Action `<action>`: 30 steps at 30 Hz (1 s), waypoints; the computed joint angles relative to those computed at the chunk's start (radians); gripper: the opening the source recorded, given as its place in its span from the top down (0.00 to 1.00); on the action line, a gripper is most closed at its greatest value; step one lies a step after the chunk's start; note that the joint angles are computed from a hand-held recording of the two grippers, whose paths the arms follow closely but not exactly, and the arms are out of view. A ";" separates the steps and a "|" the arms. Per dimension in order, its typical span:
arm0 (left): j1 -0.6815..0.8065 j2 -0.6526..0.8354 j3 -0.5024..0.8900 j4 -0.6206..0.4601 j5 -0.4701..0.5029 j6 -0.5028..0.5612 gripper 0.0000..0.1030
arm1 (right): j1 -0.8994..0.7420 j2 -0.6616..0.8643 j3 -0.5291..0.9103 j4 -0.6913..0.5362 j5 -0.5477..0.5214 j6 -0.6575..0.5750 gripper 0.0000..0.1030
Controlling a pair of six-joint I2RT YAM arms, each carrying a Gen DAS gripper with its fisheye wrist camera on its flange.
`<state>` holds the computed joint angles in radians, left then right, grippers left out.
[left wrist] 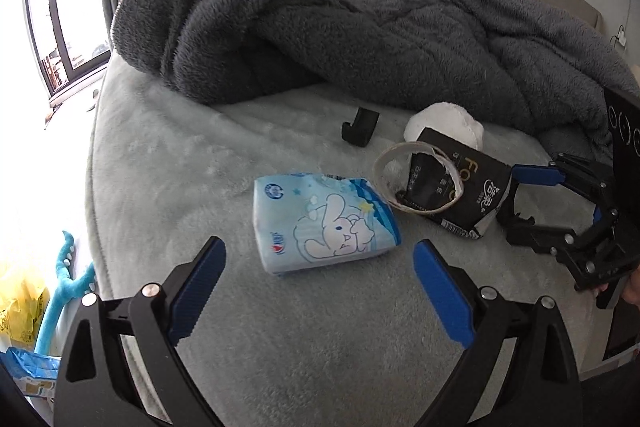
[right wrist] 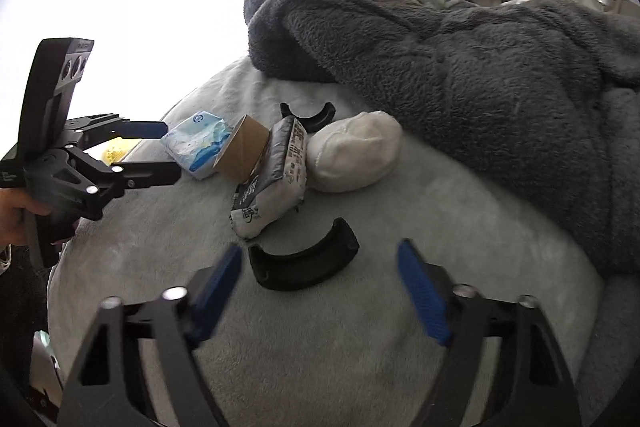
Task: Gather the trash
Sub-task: 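Close the left gripper on the blue-white wipes pack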
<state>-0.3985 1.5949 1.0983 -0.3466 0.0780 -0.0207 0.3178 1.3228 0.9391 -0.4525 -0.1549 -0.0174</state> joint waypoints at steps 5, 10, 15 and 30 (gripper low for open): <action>0.002 0.028 0.013 0.010 0.013 -0.014 0.06 | -0.015 0.037 0.026 -0.010 -0.063 -0.031 0.35; -0.010 0.048 0.028 0.010 -0.006 -0.011 0.06 | -0.006 0.049 0.029 -0.018 -0.072 -0.042 0.46; -0.031 0.065 0.036 0.013 -0.044 -0.012 0.07 | -0.013 0.034 0.015 -0.010 -0.076 -0.026 0.54; -0.049 0.110 0.074 0.002 -0.094 -0.040 0.25 | 0.021 -0.032 0.014 -0.028 0.024 0.068 0.55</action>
<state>-0.4476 1.7051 1.1725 -0.3442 -0.0161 -0.0604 0.3389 1.2903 0.9534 -0.4806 -0.1307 0.0508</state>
